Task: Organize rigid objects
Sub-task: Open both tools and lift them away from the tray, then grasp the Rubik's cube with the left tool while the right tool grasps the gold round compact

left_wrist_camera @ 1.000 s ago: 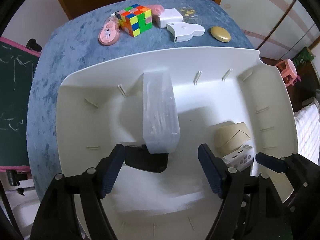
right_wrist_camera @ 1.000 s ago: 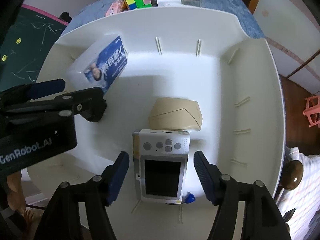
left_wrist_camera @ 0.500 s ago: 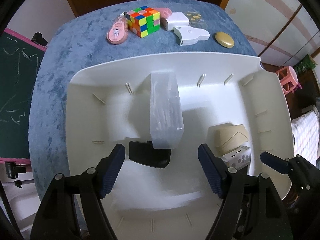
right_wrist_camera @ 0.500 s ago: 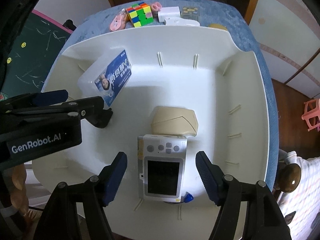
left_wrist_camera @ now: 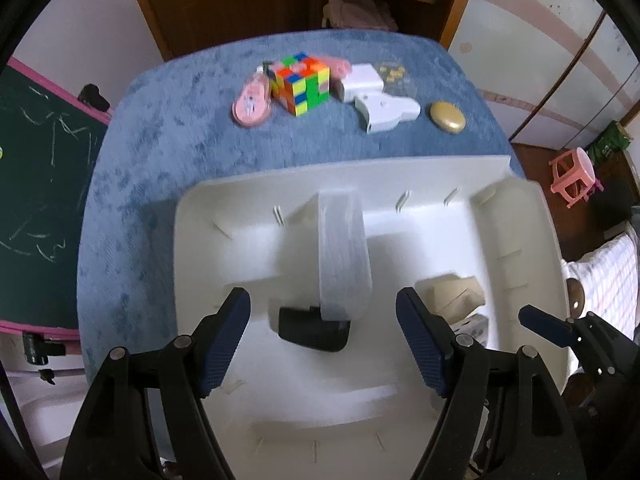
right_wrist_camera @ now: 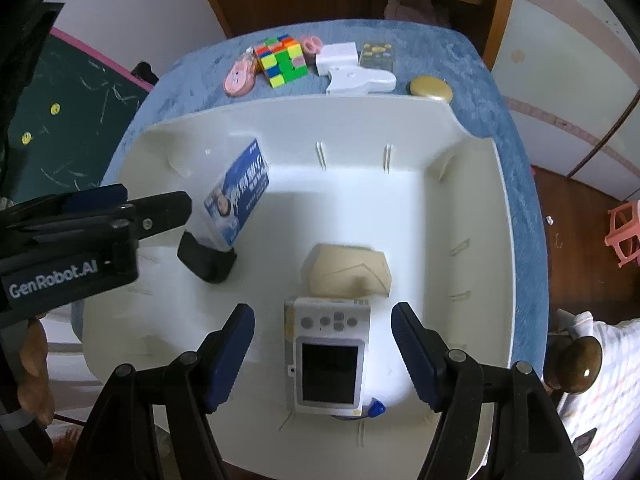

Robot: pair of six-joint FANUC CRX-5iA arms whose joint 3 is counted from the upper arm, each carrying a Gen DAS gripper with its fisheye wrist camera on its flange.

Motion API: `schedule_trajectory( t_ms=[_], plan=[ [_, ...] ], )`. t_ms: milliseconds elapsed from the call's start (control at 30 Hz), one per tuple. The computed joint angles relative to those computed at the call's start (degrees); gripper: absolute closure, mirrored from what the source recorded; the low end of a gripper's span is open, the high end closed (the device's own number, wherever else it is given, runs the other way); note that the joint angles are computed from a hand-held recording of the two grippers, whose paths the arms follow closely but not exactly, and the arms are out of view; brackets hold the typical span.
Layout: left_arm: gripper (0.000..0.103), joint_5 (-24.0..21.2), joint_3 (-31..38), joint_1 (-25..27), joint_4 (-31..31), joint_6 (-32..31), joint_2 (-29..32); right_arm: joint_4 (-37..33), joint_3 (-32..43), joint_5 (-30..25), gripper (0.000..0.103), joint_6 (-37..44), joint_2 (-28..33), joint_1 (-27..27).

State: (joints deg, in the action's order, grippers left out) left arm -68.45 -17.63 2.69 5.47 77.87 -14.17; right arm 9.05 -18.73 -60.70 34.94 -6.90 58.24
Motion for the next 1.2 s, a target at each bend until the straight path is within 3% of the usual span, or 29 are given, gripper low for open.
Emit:
schedule_trajectory(
  t_ms=[333,633,933,1200],
  plan=[
    [0.025,2.0,4.5,1.5,3.4,-3.2,0.7,0.3,1.5,2.2,0.031,0.6,-1.9,-3.7],
    [0.025,3.4,11.6,1.1,2.7,-9.3,7.1,0.0,6.1,0.7,0.031,4.3,1.1,-8.1],
    [0.025,-1.0,22.3,-1.4,1.2,-20.1,18.7,-2.4,12.2,-0.1,0.031,8.3,5.3,-15.4],
    [0.025,-6.1,32.6,-2.4,1.1,-27.8,29.5,-4.0,19.8,-2.7,0.031,11.1,13.2,-22.9]
  ],
)
